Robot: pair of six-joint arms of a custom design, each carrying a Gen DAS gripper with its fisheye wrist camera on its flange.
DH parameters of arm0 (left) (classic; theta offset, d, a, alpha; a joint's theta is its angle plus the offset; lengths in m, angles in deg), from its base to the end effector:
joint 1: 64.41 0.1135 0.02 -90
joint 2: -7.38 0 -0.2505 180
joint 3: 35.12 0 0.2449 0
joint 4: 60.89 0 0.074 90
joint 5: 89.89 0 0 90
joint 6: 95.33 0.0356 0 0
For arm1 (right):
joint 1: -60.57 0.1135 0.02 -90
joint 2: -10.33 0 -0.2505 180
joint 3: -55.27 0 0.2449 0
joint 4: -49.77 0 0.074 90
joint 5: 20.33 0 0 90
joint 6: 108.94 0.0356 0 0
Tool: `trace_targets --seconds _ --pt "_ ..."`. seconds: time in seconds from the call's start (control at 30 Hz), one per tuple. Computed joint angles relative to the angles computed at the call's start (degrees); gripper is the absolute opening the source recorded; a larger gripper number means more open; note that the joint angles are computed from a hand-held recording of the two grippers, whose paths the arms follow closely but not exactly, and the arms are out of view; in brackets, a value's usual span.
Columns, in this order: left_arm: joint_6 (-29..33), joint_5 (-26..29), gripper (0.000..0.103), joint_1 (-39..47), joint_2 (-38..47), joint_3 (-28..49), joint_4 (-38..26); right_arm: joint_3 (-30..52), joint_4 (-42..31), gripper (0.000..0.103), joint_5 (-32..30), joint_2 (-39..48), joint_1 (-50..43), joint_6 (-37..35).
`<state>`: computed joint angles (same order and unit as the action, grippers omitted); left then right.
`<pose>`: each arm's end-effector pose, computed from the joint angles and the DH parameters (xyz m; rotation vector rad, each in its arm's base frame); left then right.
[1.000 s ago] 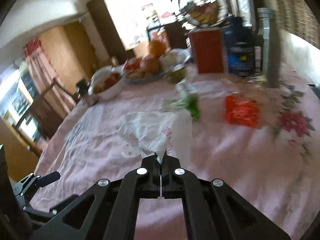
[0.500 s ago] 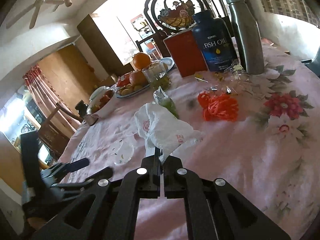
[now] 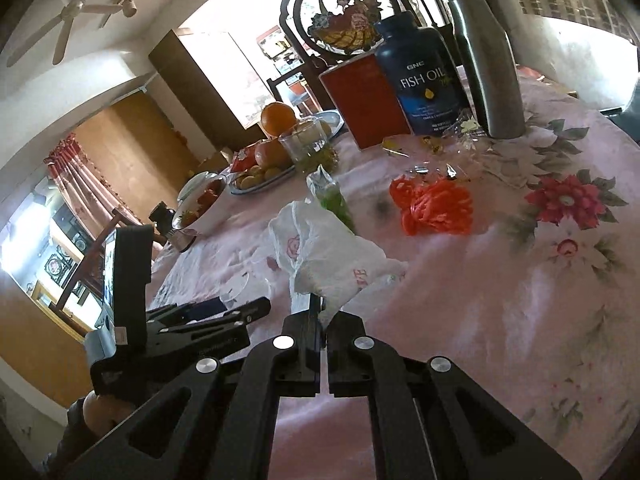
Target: Collect trash
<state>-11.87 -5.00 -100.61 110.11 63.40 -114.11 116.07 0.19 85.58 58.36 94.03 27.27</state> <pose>0.3072 -0.2209 0.2476 0.6268 2.4985 -0.1672 0.1539 0.0900 0.2890 0.4009 2.1890 0.4738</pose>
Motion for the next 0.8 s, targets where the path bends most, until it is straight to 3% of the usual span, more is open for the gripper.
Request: trace_targets --seconds 0.13,0.17,0.27,0.4,0.57,0.7,0.8 --pt "0.65 0.81 0.057 -0.16 -0.51 -0.48 0.58 0.06 -0.39 0.006 0.03 0.39 -0.32 0.28" --pt "0.76 0.89 0.057 -0.23 -1.17 -0.91 0.67 0.13 -0.54 0.011 0.2 0.56 -0.29 0.35" --pt "1.74 0.06 0.056 -0.71 -5.74 -4.59 2.26 0.59 -1.17 0.056 2.37 0.88 0.76 0.68" --pt "2.07 0.45 0.056 -0.61 -13.0 -9.99 3.03 1.54 -2.44 0.064 6.4 1.85 2.39 0.14" --pt "2.04 2.58 0.056 0.01 -22.3 -15.63 1.94 2.16 -3.66 0.067 8.01 3.03 2.42 0.18" --pt "1.79 3.63 0.056 0.61 -28.52 -19.1 0.45 3.23 -5.77 0.08 12.64 4.67 3.98 0.61" --pt "2.03 4.58 0.056 1.82 -32.42 -21.3 -0.47 4.07 -5.88 0.081 10.97 8.14 1.72 -0.42"
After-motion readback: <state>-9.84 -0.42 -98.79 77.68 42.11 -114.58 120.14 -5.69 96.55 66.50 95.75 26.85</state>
